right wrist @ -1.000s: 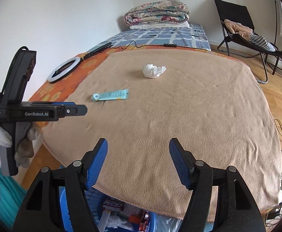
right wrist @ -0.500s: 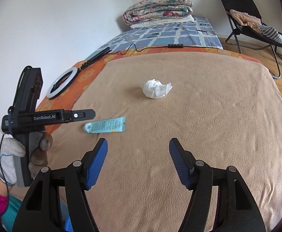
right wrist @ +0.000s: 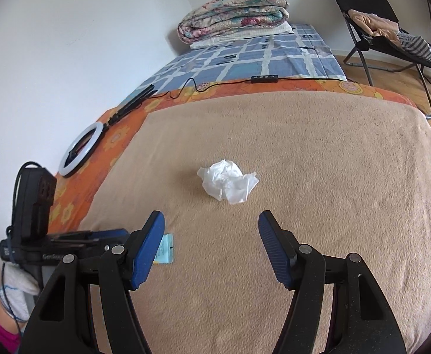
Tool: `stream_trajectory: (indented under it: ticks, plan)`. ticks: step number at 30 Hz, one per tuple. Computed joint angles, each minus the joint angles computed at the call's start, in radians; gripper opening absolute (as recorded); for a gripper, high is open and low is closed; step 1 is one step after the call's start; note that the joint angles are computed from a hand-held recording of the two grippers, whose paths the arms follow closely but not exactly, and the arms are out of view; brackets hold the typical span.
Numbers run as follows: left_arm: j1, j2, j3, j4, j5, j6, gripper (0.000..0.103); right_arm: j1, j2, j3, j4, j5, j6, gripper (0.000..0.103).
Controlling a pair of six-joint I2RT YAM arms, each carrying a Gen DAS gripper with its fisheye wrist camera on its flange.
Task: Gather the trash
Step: 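Grasp the light-blue tube with the left gripper while the right gripper grasps the white tissue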
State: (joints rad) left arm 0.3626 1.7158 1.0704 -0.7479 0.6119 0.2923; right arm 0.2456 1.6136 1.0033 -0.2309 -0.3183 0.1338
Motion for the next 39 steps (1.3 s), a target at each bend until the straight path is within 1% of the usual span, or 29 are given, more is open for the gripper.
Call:
stream_trajectory:
  ticks: [2, 5, 7, 11, 13, 15, 17, 20, 24, 29, 30, 31, 32, 33, 35, 36, 39]
  plan:
    - [-0.025, -0.041, -0.028, -0.004, -0.03, 0.031, 0.059, 0.002, 0.039, 0.037, 0.001, 0.003, 0.008, 0.066]
    - [-0.082, -0.094, -0.068, -0.007, -0.108, 0.095, 0.059, 0.01, 0.095, 0.092, 0.001, 0.02, 0.013, 0.066]
    - [-0.124, -0.141, -0.115, 0.032, -0.179, 0.113, 0.059, 0.014, 0.129, 0.121, 0.001, 0.03, 0.023, 0.066]
    - [-0.18, -0.2, -0.174, 0.08, -0.253, 0.118, 0.059, 0.031, 0.192, 0.164, -0.007, 0.057, 0.029, 0.066]
    - [-0.198, -0.219, -0.191, 0.1, -0.28, 0.103, 0.055, 0.043, 0.222, 0.185, -0.014, 0.083, 0.029, 0.066]
    - [-0.215, -0.232, -0.205, 0.121, -0.31, 0.087, 0.044, 0.05, 0.248, 0.202, -0.014, 0.09, 0.037, 0.066]
    - [-0.221, -0.241, -0.212, 0.127, -0.325, 0.08, 0.041, 0.059, 0.27, 0.216, -0.01, 0.093, 0.044, 0.066]
    - [-0.225, -0.246, -0.218, 0.136, -0.333, 0.062, 0.039, 0.082, 0.305, 0.242, -0.01, 0.126, 0.045, 0.066]
    - [-0.221, -0.264, -0.235, 0.149, -0.351, 0.083, 0.039, 0.102, 0.34, 0.263, 0.002, 0.147, 0.073, 0.066]
    - [-0.201, -0.273, -0.243, 0.152, -0.343, 0.089, 0.037, 0.114, 0.357, 0.265, 0.025, 0.174, 0.084, 0.065]
    - [-0.203, -0.267, -0.239, 0.154, -0.344, 0.084, 0.037, 0.115, 0.355, 0.259, 0.031, 0.184, 0.082, 0.058]
    - [-0.204, -0.266, -0.239, 0.155, -0.344, 0.08, 0.037, 0.117, 0.353, 0.257, 0.03, 0.197, 0.082, 0.043]
    - [-0.204, -0.27, -0.241, 0.156, -0.346, 0.077, 0.037, 0.116, 0.354, 0.26, 0.022, 0.201, 0.081, 0.036]
    - [-0.206, -0.273, -0.243, 0.157, -0.351, 0.075, 0.037, 0.112, 0.354, 0.261, 0.017, 0.197, 0.08, 0.032]
    - [-0.213, -0.281, -0.247, 0.158, -0.36, 0.069, 0.036, 0.107, 0.335, 0.24, 0.036, 0.197, 0.079, 0.031]
    - [-0.217, -0.277, -0.245, 0.161, -0.363, 0.065, 0.036, 0.106, 0.326, 0.232, 0.043, 0.201, 0.074, 0.028]
    - [-0.22, -0.277, -0.242, 0.161, -0.368, 0.055, 0.036, 0.103, 0.293, 0.212, 0.047, 0.218, 0.061, 0.028]
